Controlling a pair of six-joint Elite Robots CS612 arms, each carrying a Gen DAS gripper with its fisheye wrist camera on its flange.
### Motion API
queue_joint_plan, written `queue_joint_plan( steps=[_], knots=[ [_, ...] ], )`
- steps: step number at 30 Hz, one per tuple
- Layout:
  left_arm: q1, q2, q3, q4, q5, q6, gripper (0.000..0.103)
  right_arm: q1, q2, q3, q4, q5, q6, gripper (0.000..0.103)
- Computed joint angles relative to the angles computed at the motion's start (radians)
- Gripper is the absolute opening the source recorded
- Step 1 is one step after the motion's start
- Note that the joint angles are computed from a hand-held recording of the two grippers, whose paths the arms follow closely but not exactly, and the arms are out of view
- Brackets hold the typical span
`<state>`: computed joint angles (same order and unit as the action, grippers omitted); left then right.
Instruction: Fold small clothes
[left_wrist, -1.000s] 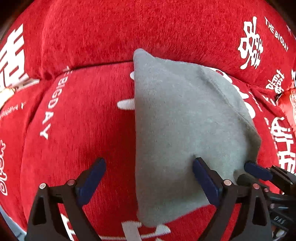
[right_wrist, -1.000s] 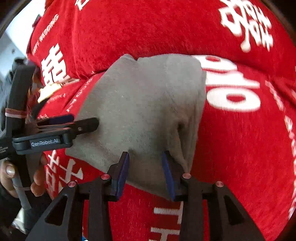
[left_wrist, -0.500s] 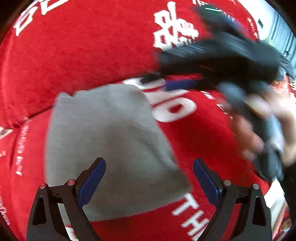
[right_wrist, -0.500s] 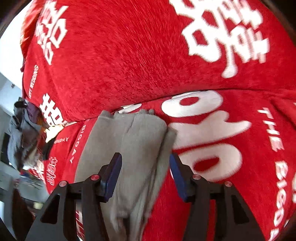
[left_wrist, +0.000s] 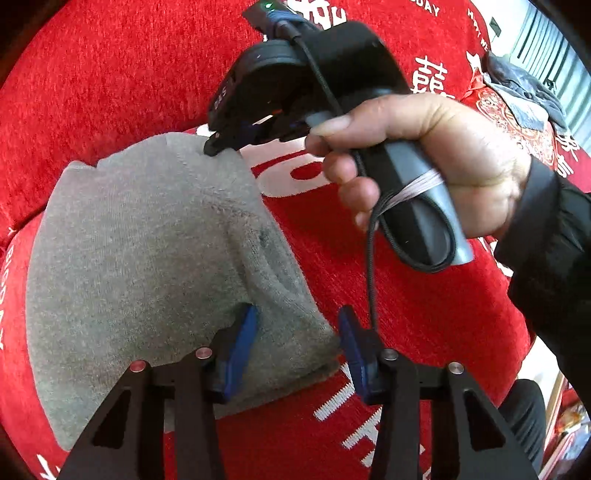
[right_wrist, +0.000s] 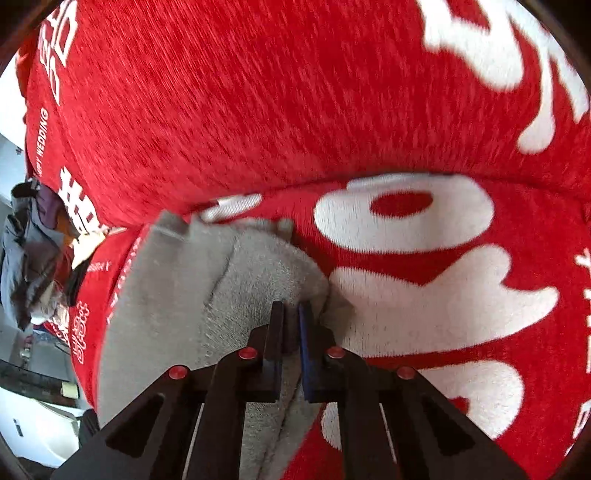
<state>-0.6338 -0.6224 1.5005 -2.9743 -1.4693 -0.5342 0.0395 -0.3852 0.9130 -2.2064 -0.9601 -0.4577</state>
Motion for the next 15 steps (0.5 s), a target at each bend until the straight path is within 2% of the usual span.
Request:
queue_joint_plan(
  steps=[3,5,6,8,9,10,11,12,13,15],
  knots=[
    [0.005,-0.013,0.006,0.019,-0.02,-0.009,0.052,-0.001,-0.009,0.011,-0.009,0.001,0.018,0.012],
    [0.013,-0.037,0.029,0.006,-0.072,-0.022,0.076,-0.008,-0.025,0.027,-0.014,0.013,0.044,0.017],
    [0.014,-0.058,0.056,-0.028,-0.069,-0.031,0.08,-0.013,-0.045,0.057,-0.044,0.016,0.048,0.019],
    [0.018,-0.087,0.104,-0.096,-0.04,-0.056,0.087,-0.015,-0.085,0.117,-0.117,-0.004,0.026,0.027],
    [0.028,-0.107,0.137,-0.144,-0.033,-0.077,0.09,-0.013,-0.114,0.162,-0.178,-0.027,-0.003,0.036],
    [0.036,-0.115,0.148,-0.158,-0.029,-0.087,0.098,-0.011,-0.133,0.191,-0.215,-0.039,-0.026,0.042],
    [0.045,-0.124,0.162,-0.167,0.0,-0.108,0.102,-0.01,-0.153,0.221,-0.25,-0.043,-0.05,0.054],
    [0.052,-0.133,0.172,-0.155,0.067,-0.146,0.102,-0.007,-0.175,0.259,-0.289,-0.039,-0.076,0.063],
    [0.063,-0.138,0.174,-0.123,0.122,-0.196,0.102,-0.004,-0.186,0.278,-0.307,-0.034,-0.093,0.063],
    [0.093,-0.131,0.159,-0.062,0.145,-0.274,0.102,0.008,-0.208,0.316,-0.321,-0.04,-0.145,0.063]
  ],
)
